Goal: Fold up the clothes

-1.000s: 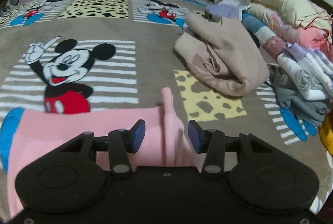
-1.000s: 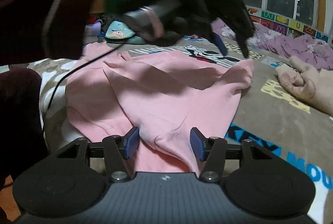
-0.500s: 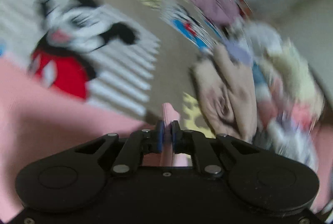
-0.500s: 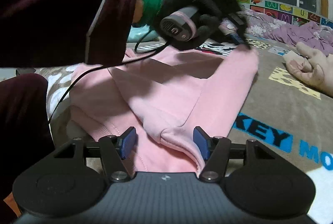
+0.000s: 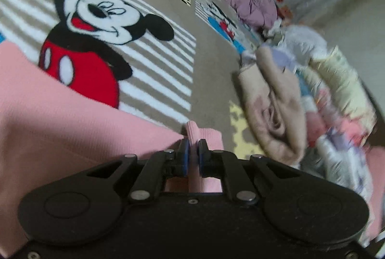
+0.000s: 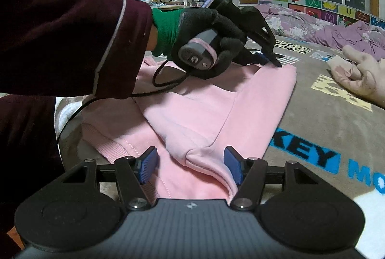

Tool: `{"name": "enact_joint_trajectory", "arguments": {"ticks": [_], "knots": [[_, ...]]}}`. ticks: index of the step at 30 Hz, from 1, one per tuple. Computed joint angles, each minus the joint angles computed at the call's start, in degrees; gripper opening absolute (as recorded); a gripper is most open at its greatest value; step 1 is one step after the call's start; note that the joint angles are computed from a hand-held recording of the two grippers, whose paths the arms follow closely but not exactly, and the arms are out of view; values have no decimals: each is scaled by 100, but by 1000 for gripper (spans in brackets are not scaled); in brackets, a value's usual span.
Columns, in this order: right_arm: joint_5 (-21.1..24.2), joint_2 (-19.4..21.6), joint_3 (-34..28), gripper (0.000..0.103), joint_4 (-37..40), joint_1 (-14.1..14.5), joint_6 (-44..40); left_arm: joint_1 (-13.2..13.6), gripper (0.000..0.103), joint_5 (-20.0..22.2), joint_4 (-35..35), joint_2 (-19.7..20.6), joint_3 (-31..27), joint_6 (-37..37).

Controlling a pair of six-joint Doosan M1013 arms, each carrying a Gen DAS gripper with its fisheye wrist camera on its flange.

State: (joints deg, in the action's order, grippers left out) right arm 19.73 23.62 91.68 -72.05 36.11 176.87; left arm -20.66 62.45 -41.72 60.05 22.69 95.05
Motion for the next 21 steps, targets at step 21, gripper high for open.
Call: {"name": "enact_joint_trajectory", "arguments": {"ticks": [21], "knots": [[-124,-63,21,67,164,-9,-114,-271,8,-282,981,-620,908,1942]]}}
